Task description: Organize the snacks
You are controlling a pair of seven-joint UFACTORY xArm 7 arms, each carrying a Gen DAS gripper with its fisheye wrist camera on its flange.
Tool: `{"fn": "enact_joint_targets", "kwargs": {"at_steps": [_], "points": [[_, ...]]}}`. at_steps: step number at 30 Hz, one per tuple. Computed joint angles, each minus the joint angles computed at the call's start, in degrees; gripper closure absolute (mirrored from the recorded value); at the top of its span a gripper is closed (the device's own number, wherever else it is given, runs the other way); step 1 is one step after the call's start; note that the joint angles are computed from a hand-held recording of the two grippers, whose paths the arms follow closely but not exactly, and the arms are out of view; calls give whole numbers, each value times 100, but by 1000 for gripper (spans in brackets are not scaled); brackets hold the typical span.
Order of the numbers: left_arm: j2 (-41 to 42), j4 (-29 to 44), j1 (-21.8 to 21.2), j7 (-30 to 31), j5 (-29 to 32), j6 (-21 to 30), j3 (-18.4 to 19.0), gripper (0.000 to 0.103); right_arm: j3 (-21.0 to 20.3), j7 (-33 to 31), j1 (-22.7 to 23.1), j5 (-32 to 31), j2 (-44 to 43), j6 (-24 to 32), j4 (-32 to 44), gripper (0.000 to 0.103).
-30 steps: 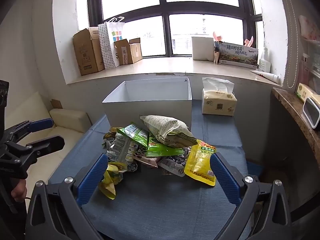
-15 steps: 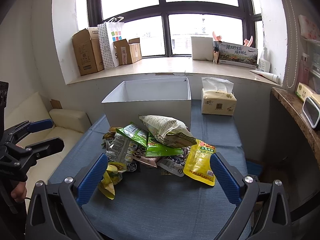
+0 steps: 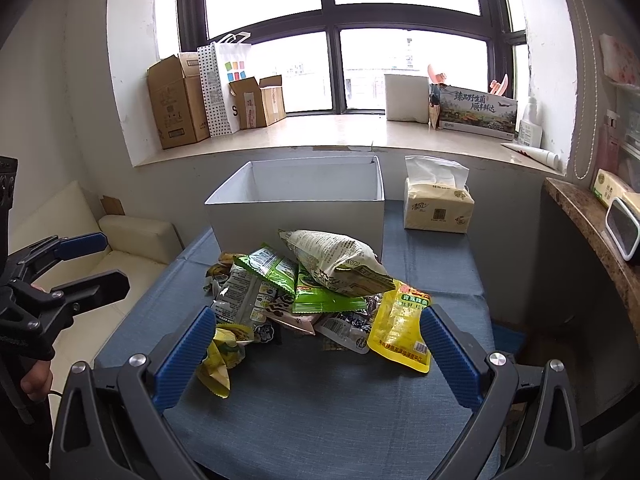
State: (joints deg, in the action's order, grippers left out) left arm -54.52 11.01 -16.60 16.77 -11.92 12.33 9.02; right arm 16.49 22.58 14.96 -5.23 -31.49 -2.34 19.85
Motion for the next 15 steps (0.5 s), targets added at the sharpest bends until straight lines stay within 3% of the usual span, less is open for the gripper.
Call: {"fn": "enact_joint_targets", "kwargs": {"at_steps": [15], "points": [[-11,-8,10,-17,6,0,-14,0,-45,-13,47,-26,19,-1,6,0]]}}
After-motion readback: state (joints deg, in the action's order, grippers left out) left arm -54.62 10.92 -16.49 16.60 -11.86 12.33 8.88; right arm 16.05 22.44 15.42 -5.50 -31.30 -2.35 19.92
